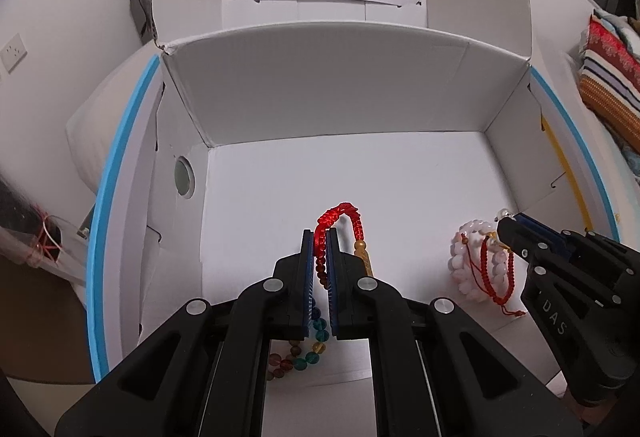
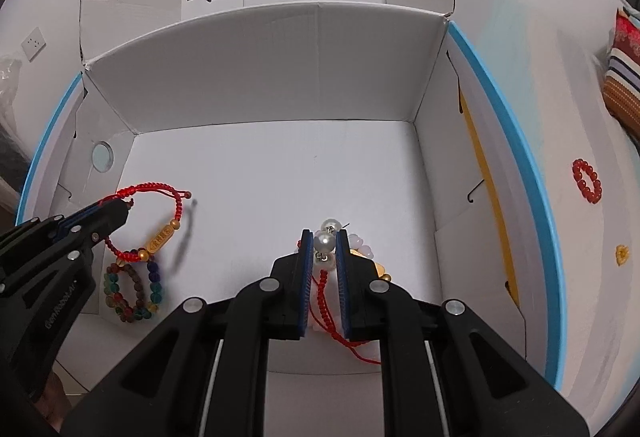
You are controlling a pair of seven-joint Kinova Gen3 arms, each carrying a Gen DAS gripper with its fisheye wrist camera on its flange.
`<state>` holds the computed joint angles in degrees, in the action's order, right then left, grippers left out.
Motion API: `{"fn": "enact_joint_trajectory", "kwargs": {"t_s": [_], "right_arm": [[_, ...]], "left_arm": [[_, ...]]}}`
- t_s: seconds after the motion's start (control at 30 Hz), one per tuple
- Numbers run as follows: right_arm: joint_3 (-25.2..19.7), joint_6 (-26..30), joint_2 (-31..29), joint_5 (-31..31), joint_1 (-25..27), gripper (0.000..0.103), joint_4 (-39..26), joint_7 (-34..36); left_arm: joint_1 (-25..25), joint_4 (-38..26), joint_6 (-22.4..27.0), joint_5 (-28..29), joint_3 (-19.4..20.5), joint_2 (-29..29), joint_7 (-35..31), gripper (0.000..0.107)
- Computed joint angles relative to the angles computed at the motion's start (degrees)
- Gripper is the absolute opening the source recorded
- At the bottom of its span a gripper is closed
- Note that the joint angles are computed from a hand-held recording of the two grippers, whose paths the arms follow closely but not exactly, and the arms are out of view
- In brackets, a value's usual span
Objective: Organize jewelry
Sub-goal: 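Open both tools to drop the bracelet and earrings into the box, then move both tools back toward the red and yellow bead bracelets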
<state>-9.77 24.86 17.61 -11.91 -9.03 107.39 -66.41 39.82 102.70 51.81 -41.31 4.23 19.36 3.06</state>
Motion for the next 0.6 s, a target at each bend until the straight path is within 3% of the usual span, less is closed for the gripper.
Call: {"fn": "enact_joint_trajectory", "kwargs": {"t_s": [0.23,0.3,0.37,0.47,0.6], "right_arm": [[-0.7,1.0,0.1,-1.6,1.1,0.015,-0.5,1.0],[-1.2,0.3,-0.4,-2.5,1.8,0.028,0.0,2.1],[-2.0,-0.6,-1.4,-4.1,2.9,0.041,0.9,3.6],[-3.2,-0.4,-3.0,-7.2,4.9,0.051,1.7,7.1],[-4.3,-1.4,-6.8,-14.5,8.6,0.073,4.0,14.3]], "left_arm": [[0.7,-1.1,2.3,-0.3,0.2,0.2,0.0,0.009],[1.6,-1.7,4.2,-0.9,0.1,0.6,1.0,0.02],[2.0,-1.8,5.1,-1.4,0.1,0.4,2.0,0.038],[3.0,-2.1,7.3,-2.8,0.3,0.0,4.2,0.052],[4.2,-2.8,10.0,-4.9,1.1,-0.7,6.5,0.066]]}}
